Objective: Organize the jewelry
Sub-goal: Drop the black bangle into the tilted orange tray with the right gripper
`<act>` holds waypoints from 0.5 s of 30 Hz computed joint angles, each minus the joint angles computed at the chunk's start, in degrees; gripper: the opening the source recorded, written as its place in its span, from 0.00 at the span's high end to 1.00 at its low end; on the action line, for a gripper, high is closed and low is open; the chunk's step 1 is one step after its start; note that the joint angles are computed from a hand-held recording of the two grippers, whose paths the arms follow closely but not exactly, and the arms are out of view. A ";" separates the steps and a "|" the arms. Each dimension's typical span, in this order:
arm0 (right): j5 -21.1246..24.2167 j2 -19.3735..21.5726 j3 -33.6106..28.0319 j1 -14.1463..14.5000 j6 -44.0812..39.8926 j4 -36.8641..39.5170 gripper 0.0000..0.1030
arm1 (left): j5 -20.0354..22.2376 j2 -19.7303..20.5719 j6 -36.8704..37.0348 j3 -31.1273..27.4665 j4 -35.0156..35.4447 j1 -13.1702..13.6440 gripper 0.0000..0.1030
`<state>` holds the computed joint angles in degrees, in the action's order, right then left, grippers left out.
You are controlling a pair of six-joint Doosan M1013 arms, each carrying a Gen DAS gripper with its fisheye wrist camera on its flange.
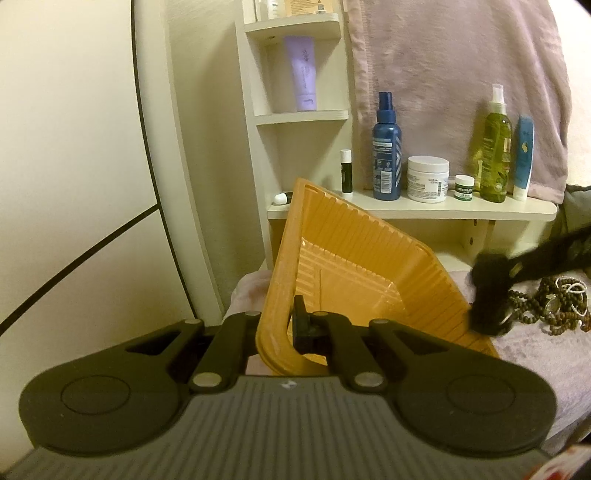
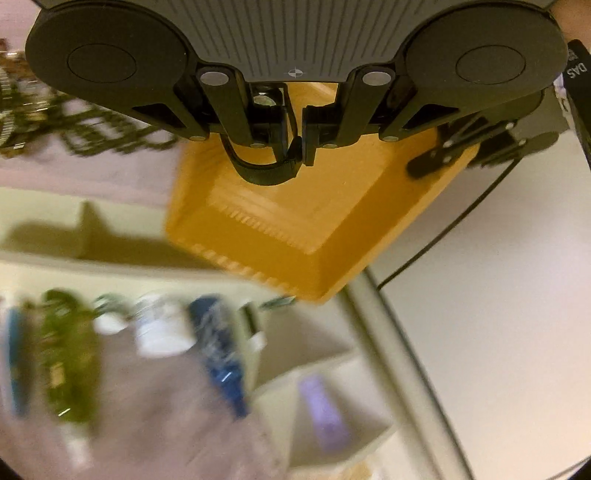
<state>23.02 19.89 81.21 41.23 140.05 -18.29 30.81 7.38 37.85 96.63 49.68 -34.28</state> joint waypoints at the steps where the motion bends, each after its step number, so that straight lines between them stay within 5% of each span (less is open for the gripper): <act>1: 0.51 0.63 -0.65 -0.05 -2.64 2.90 0.93 | 0.02 -0.06 -0.23 0.07 0.10 -0.03 0.96; 9: 3.73 2.90 -2.25 -0.89 -11.62 14.25 0.91 | -0.10 0.03 -0.48 0.01 -0.93 0.29 0.96; 11: 4.19 2.84 -2.22 -0.82 -11.03 14.40 0.78 | -0.03 0.05 -0.67 0.01 -0.89 0.29 0.96; 13: 2.69 2.14 -1.25 -0.70 -8.80 12.79 0.48 | -0.11 0.08 -0.47 -0.03 -1.24 0.33 0.95; 15: 1.18 1.40 -0.34 -0.60 -7.01 11.77 0.47 | 0.19 0.16 -0.58 -0.12 -1.42 0.35 0.95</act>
